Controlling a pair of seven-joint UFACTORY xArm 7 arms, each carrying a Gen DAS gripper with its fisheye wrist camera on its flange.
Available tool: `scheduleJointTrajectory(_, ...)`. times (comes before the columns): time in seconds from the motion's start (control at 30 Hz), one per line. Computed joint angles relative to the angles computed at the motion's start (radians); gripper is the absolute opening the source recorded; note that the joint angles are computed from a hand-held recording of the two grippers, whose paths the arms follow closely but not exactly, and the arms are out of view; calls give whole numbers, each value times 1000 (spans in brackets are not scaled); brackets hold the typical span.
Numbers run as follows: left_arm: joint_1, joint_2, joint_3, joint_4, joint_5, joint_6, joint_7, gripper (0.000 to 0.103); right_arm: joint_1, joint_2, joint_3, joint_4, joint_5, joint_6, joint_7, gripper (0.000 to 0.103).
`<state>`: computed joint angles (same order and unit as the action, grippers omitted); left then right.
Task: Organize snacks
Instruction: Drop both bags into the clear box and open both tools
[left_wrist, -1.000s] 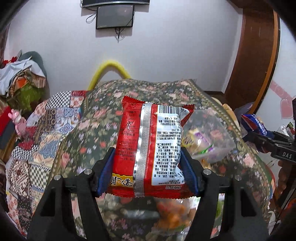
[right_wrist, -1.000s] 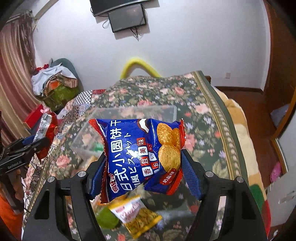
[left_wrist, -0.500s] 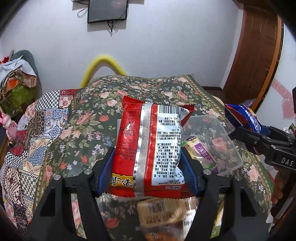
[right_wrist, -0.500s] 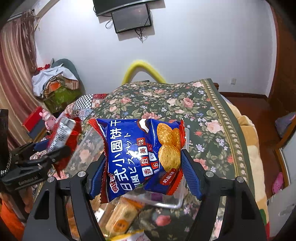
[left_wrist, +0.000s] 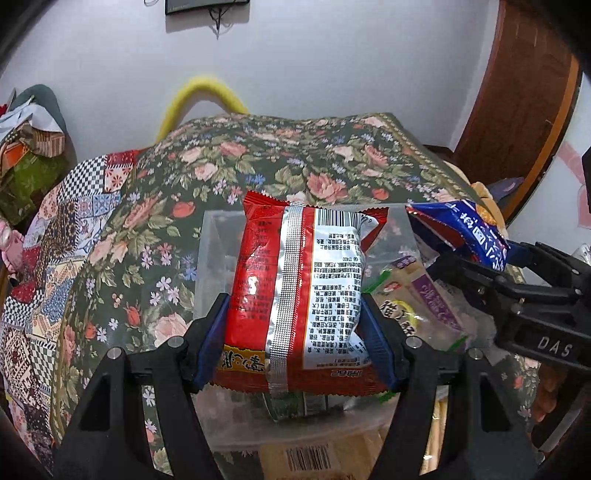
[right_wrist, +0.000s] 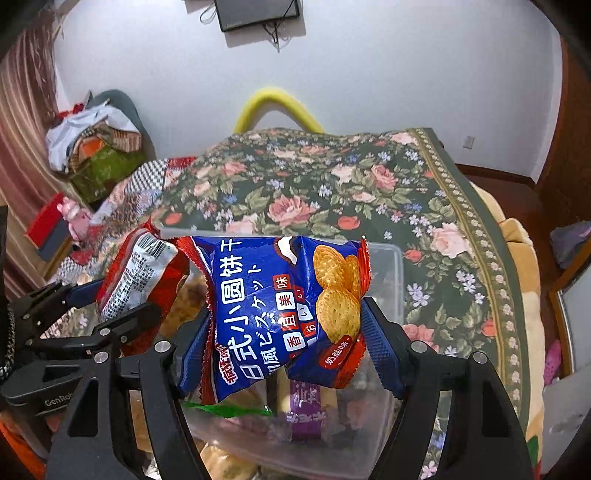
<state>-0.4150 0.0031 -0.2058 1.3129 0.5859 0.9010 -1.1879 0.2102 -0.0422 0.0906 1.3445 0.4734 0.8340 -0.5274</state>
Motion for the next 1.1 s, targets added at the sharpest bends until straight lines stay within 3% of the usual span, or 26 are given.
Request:
scheduleJointTrajectory(0.17, 4, 3, 5, -12, -26, -3, -11, 67, 4, 18, 8, 3, -27, 11, 19, 73)
scheduleJointTrajectory(0.43, -11, -12, -11, -2, 17, 22, -17, 68, 8, 7, 12, -9, -60, 12, 34, 79)
scheduleJointTrajectory(0.63, -14, -57, -28, -4, 27, 40, -21, 68, 5, -32, 0, -13, -33, 25, 7, 79)
scheduleJointTrajectory(1.1, -25, -210, -140, -47, 28, 137, -28, 72, 8, -262, -83, -141, 58, 84, -107, 80)
